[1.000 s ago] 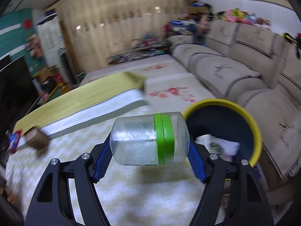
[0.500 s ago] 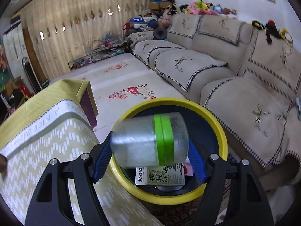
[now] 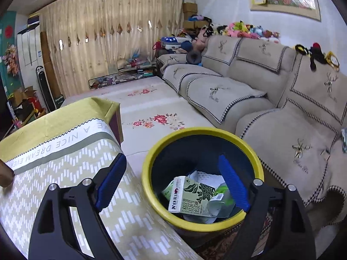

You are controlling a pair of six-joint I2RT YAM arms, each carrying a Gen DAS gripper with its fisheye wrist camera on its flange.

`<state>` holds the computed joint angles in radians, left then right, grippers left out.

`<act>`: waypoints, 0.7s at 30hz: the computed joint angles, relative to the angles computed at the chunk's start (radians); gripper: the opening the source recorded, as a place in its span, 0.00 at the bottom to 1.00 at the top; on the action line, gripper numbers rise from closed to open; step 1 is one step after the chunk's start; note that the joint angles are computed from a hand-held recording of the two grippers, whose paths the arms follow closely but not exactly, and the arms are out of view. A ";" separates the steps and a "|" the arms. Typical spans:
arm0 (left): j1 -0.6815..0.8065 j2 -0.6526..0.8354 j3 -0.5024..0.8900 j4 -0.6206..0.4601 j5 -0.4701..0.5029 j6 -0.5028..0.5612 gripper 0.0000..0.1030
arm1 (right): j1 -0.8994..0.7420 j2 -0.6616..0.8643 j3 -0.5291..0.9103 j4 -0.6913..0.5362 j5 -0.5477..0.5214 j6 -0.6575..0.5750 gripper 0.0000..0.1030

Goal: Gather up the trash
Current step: 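Grasp the small brown plastic basket by its rim with the left tool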

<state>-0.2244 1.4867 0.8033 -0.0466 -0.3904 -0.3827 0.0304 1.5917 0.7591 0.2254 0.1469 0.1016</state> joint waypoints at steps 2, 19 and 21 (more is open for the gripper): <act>-0.042 0.029 0.044 -0.038 -0.022 -0.004 0.95 | -0.007 0.001 0.006 -0.012 -0.017 0.004 0.80; -0.104 0.408 0.510 -0.307 -0.057 -0.167 0.95 | -0.036 -0.003 0.009 -0.020 -0.122 0.018 0.80; -0.096 0.427 0.531 -0.321 -0.038 -0.177 0.95 | -0.042 0.001 0.015 -0.025 -0.140 0.027 0.80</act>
<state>-0.3200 1.9133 1.3345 -0.3674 -0.4286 -0.5600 -0.0118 1.5931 0.7741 0.2000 0.0072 0.1284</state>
